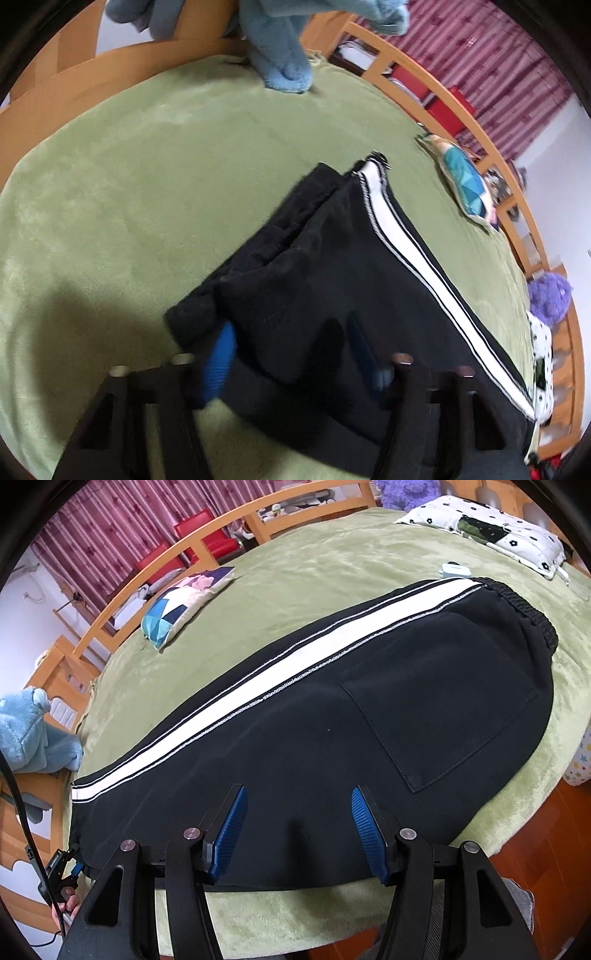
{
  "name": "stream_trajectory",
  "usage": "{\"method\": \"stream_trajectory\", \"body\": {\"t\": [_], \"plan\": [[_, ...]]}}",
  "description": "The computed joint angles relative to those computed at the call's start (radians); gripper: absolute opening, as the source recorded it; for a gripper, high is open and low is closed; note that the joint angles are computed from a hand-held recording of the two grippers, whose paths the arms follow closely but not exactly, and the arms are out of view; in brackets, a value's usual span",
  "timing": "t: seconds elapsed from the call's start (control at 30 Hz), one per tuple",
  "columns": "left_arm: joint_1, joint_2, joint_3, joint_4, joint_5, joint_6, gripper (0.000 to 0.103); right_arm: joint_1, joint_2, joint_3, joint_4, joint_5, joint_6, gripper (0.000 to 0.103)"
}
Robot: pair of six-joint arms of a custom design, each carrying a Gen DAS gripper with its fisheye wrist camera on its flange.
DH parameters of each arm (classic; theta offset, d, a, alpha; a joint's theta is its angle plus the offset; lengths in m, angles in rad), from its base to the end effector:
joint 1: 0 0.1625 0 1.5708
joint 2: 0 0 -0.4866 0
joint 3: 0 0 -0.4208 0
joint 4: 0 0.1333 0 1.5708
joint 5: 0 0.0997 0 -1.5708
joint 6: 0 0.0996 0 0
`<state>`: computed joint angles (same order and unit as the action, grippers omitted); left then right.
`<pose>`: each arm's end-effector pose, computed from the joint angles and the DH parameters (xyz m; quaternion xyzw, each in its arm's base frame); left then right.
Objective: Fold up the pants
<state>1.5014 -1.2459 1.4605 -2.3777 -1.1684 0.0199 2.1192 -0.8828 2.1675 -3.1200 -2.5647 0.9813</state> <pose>0.1233 -0.7106 0.5137 -0.0164 0.9388 -0.2906 0.1840 0.3231 -0.4333 0.1083 -0.2485 -0.8375 0.4109 0.2607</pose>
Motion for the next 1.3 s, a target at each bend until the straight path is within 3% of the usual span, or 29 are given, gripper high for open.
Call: {"method": "stream_trajectory", "body": {"t": [0.03, 0.2, 0.27, 0.37, 0.47, 0.53, 0.6, 0.7, 0.87, 0.97, 1.2, 1.27, 1.3], "plan": [[-0.005, 0.002, -0.01, 0.004, 0.021, 0.004, 0.009, 0.001, 0.001, -0.003, -0.001, -0.002, 0.001, 0.058], [0.013, -0.072, -0.022, 0.01, -0.157, -0.006, 0.005, 0.01, 0.012, -0.014, -0.027, -0.009, -0.04, 0.058], [0.01, -0.098, -0.004, 0.008, -0.156, -0.003, 0.005, 0.01, 0.014, -0.012, -0.039, -0.005, -0.052, 0.058], [0.009, -0.11, 0.032, 0.011, -0.089, -0.004, 0.005, 0.003, 0.016, 0.007, -0.08, 0.015, -0.054, 0.058], [0.019, -0.085, 0.014, 0.121, -0.026, -0.053, 0.01, -0.008, 0.013, 0.03, -0.117, 0.038, -0.045, 0.058], [-0.002, -0.08, 0.016, 0.152, 0.083, -0.06, 0.031, -0.01, 0.012, 0.041, -0.136, 0.045, -0.042, 0.058], [-0.017, -0.093, 0.033, 0.11, 0.111, -0.025, 0.034, -0.009, 0.009, 0.047, -0.134, 0.037, -0.04, 0.058], [-0.049, -0.115, 0.047, 0.046, 0.097, 0.056, 0.045, -0.011, 0.005, 0.051, -0.127, 0.025, -0.038, 0.058], [-0.085, -0.068, -0.009, 0.023, 0.05, 0.146, 0.046, -0.04, 0.012, 0.05, -0.136, 0.053, -0.045, 0.058], [-0.08, 0.018, -0.107, 0.064, -0.021, 0.18, 0.046, -0.053, 0.016, 0.039, -0.103, 0.069, -0.042, 0.058], [-0.063, 0.184, -0.265, 0.057, 0.024, 0.214, 0.045, -0.061, -0.01, 0.011, 0.095, 0.03, 0.067, 0.058], [-0.064, 0.238, -0.325, 0.115, 0.104, 0.227, 0.021, -0.07, -0.012, 0.007, 0.111, 0.035, 0.089, 0.058], [-0.06, 0.256, -0.349, 0.136, 0.095, 0.238, 0.017, -0.075, -0.011, 0.002, 0.121, 0.04, 0.091, 0.058]]}}
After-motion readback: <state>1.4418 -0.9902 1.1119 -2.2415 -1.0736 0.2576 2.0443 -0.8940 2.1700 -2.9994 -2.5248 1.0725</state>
